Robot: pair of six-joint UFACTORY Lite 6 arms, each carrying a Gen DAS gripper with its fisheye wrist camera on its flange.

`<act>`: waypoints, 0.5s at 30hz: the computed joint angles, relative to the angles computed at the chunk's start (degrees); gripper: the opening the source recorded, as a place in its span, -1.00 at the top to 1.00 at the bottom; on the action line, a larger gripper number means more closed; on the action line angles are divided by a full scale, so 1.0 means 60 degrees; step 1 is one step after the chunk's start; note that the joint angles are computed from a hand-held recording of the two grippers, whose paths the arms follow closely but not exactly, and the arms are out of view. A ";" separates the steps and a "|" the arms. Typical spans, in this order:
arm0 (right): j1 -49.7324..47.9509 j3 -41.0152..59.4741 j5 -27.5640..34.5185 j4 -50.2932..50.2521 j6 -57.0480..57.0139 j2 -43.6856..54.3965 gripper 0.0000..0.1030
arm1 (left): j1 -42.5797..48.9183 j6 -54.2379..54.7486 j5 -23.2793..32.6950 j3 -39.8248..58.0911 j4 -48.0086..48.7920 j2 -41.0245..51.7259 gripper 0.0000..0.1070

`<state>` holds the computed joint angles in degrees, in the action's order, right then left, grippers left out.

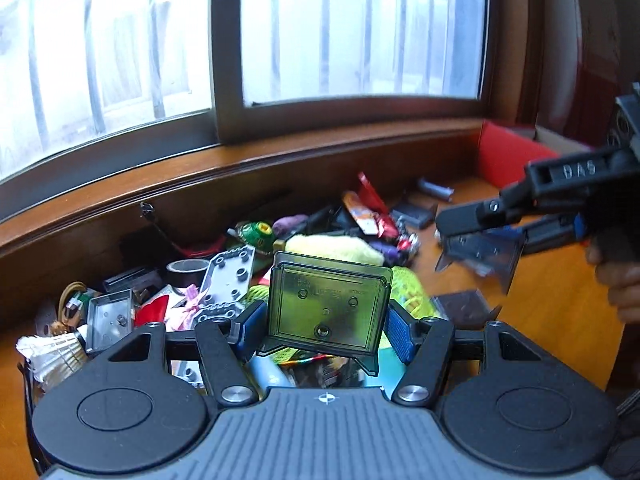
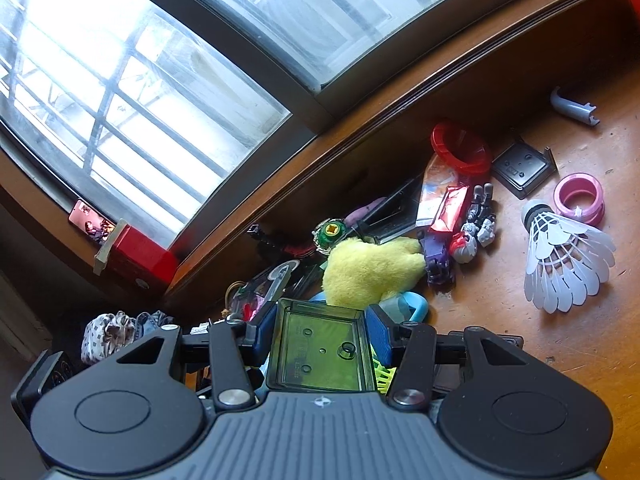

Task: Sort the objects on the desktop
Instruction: 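Lift both held cases out of the pile toward the cardboard box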

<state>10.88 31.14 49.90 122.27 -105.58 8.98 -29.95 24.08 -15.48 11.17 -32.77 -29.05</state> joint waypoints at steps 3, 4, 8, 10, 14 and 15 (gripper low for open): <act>-0.0229 -0.0165 0.0130 -0.0266 0.0022 -0.0225 0.02 | -0.0320 0.0268 0.0075 0.0085 -0.0807 -0.0228 -0.17; -0.0329 -0.0228 0.0176 -0.0367 0.0035 -0.0307 0.02 | -0.0510 0.0630 0.0007 0.0122 -0.1336 -0.0251 -0.17; -0.0855 -0.0460 0.0377 -0.0885 0.0145 -0.0634 0.02 | -0.1386 0.1518 -0.0494 0.0403 -0.2930 0.0046 -0.17; -0.1170 -0.0567 0.0491 -0.1180 0.0226 -0.0812 0.02 | -0.1760 0.1444 -0.0725 0.0605 -0.3197 0.0360 -0.17; -0.1924 -0.0770 0.0758 -0.1863 0.0425 -0.1208 0.02 | -0.2457 0.1093 -0.1201 0.1124 -0.3525 0.1161 -0.17; -0.2138 -0.0820 0.0840 -0.2043 0.0476 -0.1307 0.02 | -0.2572 0.0932 -0.1276 0.1283 -0.3502 0.1390 -0.17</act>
<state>-1.94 26.23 54.94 110.02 -102.73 1.14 -45.38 29.67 -23.14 18.86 -53.78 -20.71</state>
